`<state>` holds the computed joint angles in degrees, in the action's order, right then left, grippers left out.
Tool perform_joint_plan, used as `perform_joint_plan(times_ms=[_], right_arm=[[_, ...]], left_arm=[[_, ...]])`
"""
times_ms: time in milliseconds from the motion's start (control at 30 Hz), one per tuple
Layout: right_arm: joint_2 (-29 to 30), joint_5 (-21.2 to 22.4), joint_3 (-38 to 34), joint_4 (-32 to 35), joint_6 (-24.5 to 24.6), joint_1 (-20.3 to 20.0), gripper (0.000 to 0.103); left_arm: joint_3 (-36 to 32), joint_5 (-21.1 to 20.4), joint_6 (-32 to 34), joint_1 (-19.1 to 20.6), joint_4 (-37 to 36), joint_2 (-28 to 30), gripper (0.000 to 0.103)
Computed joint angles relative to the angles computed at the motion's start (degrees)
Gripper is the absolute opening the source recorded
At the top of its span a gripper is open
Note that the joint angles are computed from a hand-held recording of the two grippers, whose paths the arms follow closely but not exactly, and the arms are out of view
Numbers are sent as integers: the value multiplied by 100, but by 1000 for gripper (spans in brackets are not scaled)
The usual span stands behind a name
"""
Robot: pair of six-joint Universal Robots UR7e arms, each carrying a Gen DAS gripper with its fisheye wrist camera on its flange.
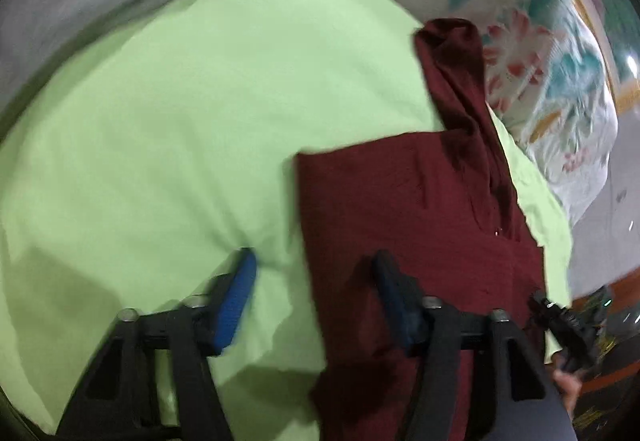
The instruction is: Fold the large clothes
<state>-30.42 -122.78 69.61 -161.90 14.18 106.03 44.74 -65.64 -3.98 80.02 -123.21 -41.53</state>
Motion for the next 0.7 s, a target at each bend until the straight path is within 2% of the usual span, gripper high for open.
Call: perform_joint_plan(times_ms=[33,67,133,200,233,367,433,500,600,633,700], right_arm=[[12,-15,-25,-3,-66,13,9],[29,-32,-47,-91,-183,36,5],[42,3,-22,-524,-411,85,4],[24,45,27,-1005,-588,117,4],[23,-19,8,-1038,-574,123,4],[50,-227,-181,-98,-168,40,4],[30,-310,-132,177,11,15,5],[11,-465,-72,253,80,26,6],[-92,-680,34,188,285,94,7],[-88,-799,23,52,180,148,7],[-101,-687,21,-202,-60,188,10]], left_arm=[[-258,-94,150,-19,159,161,5],[-308,42,256,-72,77,222,5],[-42,449,810,-242,-733,211,4],[85,417,1291,-335,-1445,212,4],[111,617,1569,-402,-1758,268,4],[76,1258,1826,-411,-1574,456,5],[320,1360,1665,-342,-1482,331,8],[557,1256,1503,-289,-1503,159,18],[762,1426,1337,-315,-1510,-29,29],[869,1494,1285,-338,-1530,-120,29],[1007,1477,1241,-376,-1640,-262,29]])
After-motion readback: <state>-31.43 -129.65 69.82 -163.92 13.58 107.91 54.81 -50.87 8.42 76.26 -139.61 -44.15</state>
